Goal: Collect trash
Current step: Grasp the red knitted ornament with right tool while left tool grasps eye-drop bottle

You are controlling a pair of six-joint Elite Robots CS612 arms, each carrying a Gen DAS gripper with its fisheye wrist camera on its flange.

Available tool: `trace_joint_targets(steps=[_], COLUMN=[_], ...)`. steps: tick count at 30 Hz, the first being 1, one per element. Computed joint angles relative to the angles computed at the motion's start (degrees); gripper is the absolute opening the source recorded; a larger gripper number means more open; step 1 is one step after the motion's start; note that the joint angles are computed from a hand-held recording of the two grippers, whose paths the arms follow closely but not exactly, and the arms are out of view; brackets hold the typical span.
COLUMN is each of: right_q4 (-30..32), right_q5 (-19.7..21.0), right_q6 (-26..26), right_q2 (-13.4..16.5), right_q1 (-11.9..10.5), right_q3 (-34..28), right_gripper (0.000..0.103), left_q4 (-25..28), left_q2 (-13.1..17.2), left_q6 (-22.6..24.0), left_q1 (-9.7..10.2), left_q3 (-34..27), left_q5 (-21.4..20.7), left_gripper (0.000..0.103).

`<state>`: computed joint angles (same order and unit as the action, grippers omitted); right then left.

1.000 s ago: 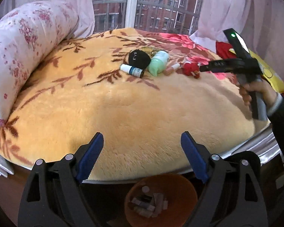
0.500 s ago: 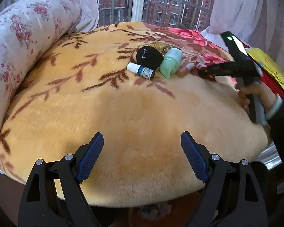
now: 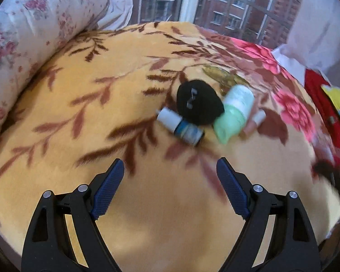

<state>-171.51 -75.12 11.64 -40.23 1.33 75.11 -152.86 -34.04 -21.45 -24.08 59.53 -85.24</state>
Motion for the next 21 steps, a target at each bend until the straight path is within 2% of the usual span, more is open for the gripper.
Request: trace_joint_targets(steps=[4,8,12,14,16,18,21], right_q4=[-2.28,-2.68,-2.81,-3.36,-3.9,-4.19,-3.95], right_q5=[1.61,2.09,3.28,3.68,4.3,4.86,4.91], right_q6=[0.12,-0.6,-0.73,-0.78,-0.51,-0.69,-1.07], right_q2=[-1.36,-2.02,-2.24,-2.4,-2.48,-2.54,-2.39], right_q1=[-0.1,-0.1,-0.34,-0.4,-0.52,-0.61,-0.59], right_q3=[2.92,4.52,5.3,5.77,6.14,6.29,5.98], right_gripper=[0.033,0.033,0.033,0.033,0.033,0.033,0.033], left_q4=[6.21,16.59,16.06,15.25,13.89,12.94,12.86], left_q2=[3.99,8.26,8.14,7.46,6.45,6.26,6.98], left_q6=[-2.8,-5.44,-4.15,-4.17,-3.46,-2.24,-1.77], left_q1=[0.32,0.43,0.31,0.51,0.61,0.66,1.08], left_q3=[-8.09,-16.5,-16.4,-15.03,-12.79,-12.08,-13.23], left_q5=[-1.4,-0.12,1.78,1.41,1.78,2.47,1.23], left_gripper=[0.082,0.082,0.079,0.072,0.059,0.053,0.053])
